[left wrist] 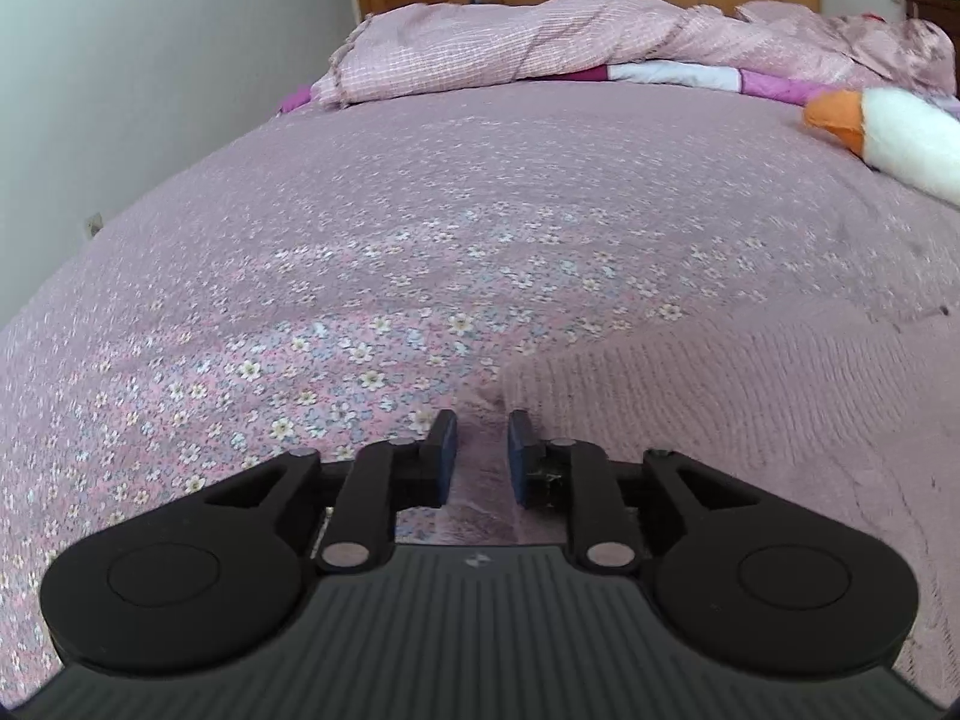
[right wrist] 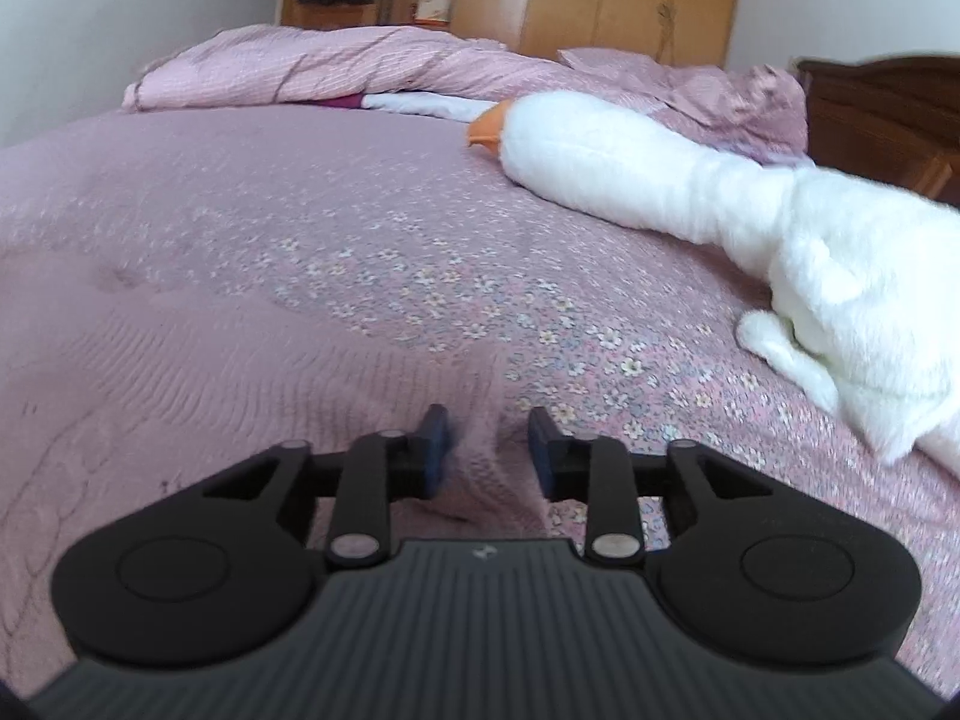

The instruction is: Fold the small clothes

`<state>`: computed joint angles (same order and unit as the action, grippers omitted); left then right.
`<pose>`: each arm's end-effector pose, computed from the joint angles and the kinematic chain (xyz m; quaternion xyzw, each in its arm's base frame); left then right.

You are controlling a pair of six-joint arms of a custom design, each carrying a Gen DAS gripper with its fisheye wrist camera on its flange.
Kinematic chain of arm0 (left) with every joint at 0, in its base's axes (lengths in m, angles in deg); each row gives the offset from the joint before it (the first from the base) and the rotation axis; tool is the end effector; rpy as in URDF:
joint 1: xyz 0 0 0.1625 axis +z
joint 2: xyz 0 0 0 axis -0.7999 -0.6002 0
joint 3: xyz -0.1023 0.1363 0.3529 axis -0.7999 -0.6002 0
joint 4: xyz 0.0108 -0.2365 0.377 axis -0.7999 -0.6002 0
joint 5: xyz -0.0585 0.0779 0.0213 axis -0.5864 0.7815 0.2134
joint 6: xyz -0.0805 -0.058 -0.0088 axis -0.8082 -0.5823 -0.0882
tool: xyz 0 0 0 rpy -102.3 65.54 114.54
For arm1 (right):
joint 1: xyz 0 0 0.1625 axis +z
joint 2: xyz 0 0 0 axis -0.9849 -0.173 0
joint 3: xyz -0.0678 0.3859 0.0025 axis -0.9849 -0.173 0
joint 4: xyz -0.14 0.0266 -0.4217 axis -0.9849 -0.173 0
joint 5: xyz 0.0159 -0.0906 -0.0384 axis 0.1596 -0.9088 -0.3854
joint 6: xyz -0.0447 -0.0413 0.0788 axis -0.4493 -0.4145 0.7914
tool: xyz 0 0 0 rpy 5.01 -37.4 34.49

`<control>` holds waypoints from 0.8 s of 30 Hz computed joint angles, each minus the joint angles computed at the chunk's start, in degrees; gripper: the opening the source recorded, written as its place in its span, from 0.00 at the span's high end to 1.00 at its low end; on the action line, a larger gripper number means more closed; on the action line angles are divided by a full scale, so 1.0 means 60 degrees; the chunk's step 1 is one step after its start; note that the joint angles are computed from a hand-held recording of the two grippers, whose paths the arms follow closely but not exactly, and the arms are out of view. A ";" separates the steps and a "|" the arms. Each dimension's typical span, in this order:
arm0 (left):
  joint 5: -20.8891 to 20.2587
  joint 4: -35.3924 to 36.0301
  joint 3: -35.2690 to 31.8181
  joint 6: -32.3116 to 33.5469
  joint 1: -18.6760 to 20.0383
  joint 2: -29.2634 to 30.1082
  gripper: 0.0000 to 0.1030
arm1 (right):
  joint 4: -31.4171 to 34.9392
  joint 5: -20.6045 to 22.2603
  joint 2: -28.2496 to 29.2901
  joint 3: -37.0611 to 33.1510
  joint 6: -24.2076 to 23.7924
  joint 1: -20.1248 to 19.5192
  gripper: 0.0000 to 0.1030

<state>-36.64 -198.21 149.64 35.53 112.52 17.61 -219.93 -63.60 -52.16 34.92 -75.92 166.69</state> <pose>-0.1579 -0.6749 0.1428 0.2550 0.8232 -0.3582 0.3592 0.0496 -0.5154 0.1690 0.0822 -0.7533 0.4800 0.4420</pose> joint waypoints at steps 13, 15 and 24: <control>-0.0203 0.1148 0.1615 -0.1292 -0.0417 -0.1838 0.47 | 0.0859 0.0936 -0.1818 0.1762 0.2155 0.0044 0.60; -0.0239 0.1359 0.1820 -0.1504 -0.0509 -0.2038 0.47 | 0.1109 0.1324 -0.2075 0.1967 0.2401 -0.0011 0.60; 0.0081 0.1697 0.1846 -0.1645 -0.0542 -0.1874 0.46 | 0.3272 0.2464 -0.2304 0.1472 0.3665 -0.0329 0.60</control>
